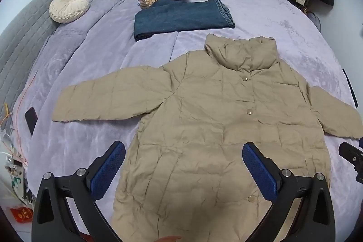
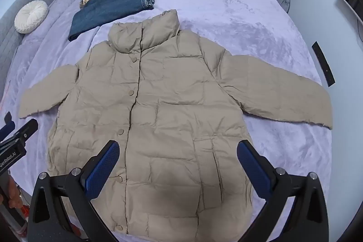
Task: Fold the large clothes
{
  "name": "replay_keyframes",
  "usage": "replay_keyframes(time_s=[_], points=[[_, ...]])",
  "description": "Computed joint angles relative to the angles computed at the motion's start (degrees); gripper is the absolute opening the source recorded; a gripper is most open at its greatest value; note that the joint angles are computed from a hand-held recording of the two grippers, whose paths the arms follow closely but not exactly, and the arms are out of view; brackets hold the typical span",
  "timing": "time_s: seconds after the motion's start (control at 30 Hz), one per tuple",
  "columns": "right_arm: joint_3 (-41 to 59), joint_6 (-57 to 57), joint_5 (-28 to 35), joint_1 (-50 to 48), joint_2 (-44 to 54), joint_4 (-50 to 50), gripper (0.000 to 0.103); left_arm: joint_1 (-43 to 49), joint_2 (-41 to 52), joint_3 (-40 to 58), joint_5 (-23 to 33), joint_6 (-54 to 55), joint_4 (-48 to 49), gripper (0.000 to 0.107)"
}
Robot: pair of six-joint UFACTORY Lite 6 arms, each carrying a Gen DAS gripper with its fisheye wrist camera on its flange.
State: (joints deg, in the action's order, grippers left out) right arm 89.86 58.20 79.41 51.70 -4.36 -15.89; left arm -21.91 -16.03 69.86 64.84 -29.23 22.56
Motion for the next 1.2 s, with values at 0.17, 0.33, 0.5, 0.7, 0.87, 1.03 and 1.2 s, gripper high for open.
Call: replay_keyframes(time_s=[0.17,0.33,0.5,0.7,0.87,1.03,1.2], points=[[8.5,3.6,5.8,2.5,4.8,-3.2,0.103,-2.4,0.7,6.6,4.9,3.0,-3.5,0.103],[15.6,7.8,12.0,6.9,8.1,-6.7,0.103,1.4,0.2,10.3,7.0,9.9,-9.7,0.103],[20.8,7.3,16.0,9.2,11.2,-8.6,0.103,0.4,0.5,11.4,7.6,9.7,-10.0,0.103],[23.6,6.9,18.1,11.0,13.0,-9.8,0.103,-1.4,0.7,12.7,8.1,8.0,-8.6,0.103],[24.7,6.9,18.8,11.4,13.5,-10.1,0.103,-2.2,0.8,12.7,8.4,7.4,-8.3,0.103],[25.0,7.1,19.3,11.8,13.7,-10.3,0.103,-2.3,1.4,13.5,8.7,7.3,-8.3,0.103],[25.2,6.8,19.4,11.6,13.6,-10.2,0.103,-2.4,1.7,14.2,9.1,7.2,-8.3,0.103]])
